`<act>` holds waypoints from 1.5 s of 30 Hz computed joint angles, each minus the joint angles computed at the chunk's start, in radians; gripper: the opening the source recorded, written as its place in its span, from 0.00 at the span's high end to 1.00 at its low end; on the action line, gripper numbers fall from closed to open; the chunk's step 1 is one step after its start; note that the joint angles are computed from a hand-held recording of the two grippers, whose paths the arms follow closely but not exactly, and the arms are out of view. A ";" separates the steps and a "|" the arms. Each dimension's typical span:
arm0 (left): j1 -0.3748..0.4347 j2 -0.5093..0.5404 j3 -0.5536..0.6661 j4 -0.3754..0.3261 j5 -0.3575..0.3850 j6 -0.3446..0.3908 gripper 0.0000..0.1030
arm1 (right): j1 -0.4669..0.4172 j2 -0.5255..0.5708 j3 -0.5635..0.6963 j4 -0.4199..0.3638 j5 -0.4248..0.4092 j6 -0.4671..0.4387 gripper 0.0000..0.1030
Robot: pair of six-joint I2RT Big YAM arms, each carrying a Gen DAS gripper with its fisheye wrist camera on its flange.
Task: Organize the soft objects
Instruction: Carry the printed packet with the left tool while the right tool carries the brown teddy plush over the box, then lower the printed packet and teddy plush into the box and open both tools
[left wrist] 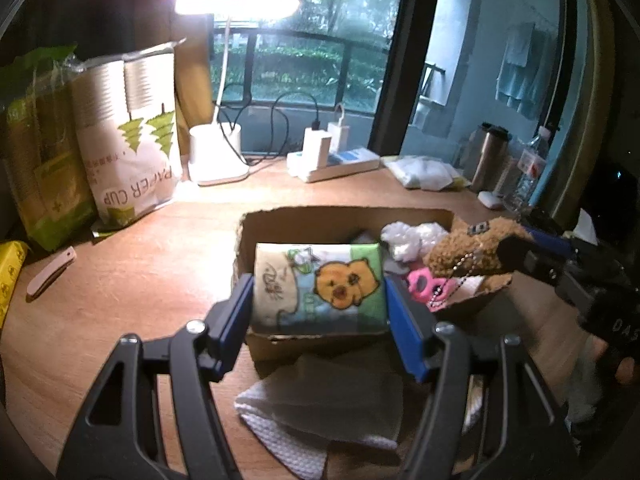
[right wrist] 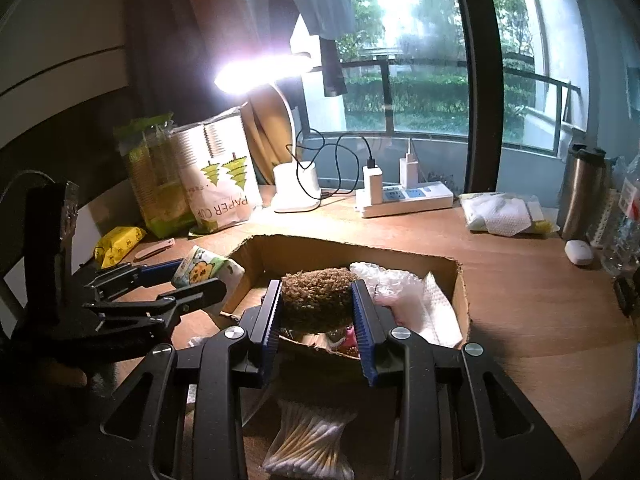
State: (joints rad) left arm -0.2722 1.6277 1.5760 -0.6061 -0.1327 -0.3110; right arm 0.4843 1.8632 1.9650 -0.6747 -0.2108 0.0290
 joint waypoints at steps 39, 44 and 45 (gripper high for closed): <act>0.126 -0.035 -0.093 0.081 0.026 -0.035 0.23 | 0.081 0.412 0.651 -0.316 -0.023 0.006 0.65; 0.139 -0.039 -0.105 0.085 0.024 -0.041 0.23 | 0.085 0.514 0.832 -0.409 -0.037 0.019 0.64; 0.140 -0.040 -0.107 0.085 0.023 -0.042 0.23 | 0.086 0.545 0.890 -0.439 -0.038 0.019 0.63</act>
